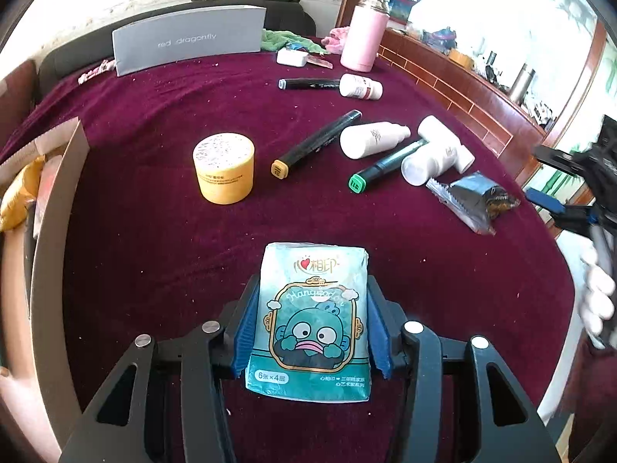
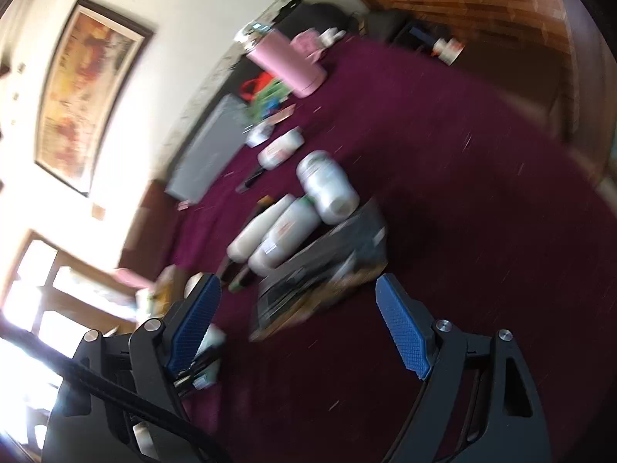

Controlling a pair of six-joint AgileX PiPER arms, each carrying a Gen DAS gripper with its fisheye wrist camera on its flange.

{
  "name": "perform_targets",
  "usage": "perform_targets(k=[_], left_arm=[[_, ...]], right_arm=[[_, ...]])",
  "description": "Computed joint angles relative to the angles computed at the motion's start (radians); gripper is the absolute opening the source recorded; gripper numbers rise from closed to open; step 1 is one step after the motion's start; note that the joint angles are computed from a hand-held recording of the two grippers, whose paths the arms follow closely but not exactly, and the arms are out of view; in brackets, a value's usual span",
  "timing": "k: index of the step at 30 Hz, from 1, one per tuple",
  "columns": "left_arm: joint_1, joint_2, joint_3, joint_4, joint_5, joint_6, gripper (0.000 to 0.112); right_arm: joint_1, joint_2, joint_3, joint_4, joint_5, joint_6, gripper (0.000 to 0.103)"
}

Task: Organize objects
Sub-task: 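Grasp the teal snack packet with the left gripper while the right moves the black bag, then hold the teal packet with the left gripper while the right grasps a white bottle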

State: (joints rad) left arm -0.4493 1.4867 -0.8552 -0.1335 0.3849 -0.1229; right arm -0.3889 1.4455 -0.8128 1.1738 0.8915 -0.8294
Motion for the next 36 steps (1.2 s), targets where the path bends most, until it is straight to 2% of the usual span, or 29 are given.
perform_targets(k=[2, 4, 6, 9, 11, 13, 15, 17, 20, 24, 28, 31, 36], left_arm=[[-0.022, 0.002, -0.006, 0.081, 0.006, -0.077, 0.045], [-0.042, 0.005, -0.01, 0.147, 0.013, -0.14, 0.045], [-0.036, -0.001, -0.003, 0.127, 0.009, -0.121, 0.045], [-0.008, -0.009, 0.009, 0.02, -0.003, -0.019, 0.045], [-0.005, -0.01, 0.011, 0.0, -0.005, -0.002, 0.045], [-0.003, -0.008, 0.01, -0.014, -0.008, 0.01, 0.045], [0.0, -0.008, 0.013, -0.031, -0.012, 0.024, 0.045], [0.012, -0.009, 0.018, -0.082, -0.017, 0.071, 0.045], [0.031, -0.012, 0.025, -0.162, -0.02, 0.148, 0.045], [0.042, -0.013, 0.031, -0.213, -0.025, 0.196, 0.045], [0.049, -0.013, 0.032, -0.245, -0.025, 0.226, 0.045], [0.049, -0.011, 0.03, -0.247, -0.025, 0.227, 0.045], [0.049, -0.012, 0.032, -0.243, -0.027, 0.222, 0.045]], right_arm=[[0.044, 0.033, -0.056, -0.049, -0.108, 0.06, 0.084], [0.081, 0.075, -0.104, -0.105, -0.176, 0.107, 0.084], [0.11, 0.124, -0.145, -0.14, -0.198, 0.139, 0.084], [0.138, 0.172, -0.177, -0.143, -0.13, 0.124, 0.084], [0.156, 0.166, -0.167, -0.123, -0.046, 0.078, 0.084], [0.172, 0.157, -0.152, -0.106, 0.087, 0.019, 0.084], [0.207, 0.122, -0.131, -0.13, 0.154, -0.018, 0.084], [0.246, 0.059, -0.11, -0.185, 0.122, 0.002, 0.084], [0.3, -0.017, -0.103, -0.285, 0.003, 0.085, 0.084], [0.37, 0.003, -0.141, -0.385, -0.079, 0.177, 0.084], [0.479, 0.043, -0.168, -0.534, -0.196, 0.326, 0.084], [0.475, 0.093, -0.21, -0.569, -0.2, 0.41, 0.084], [0.444, 0.18, -0.277, -0.521, -0.186, 0.487, 0.084]])
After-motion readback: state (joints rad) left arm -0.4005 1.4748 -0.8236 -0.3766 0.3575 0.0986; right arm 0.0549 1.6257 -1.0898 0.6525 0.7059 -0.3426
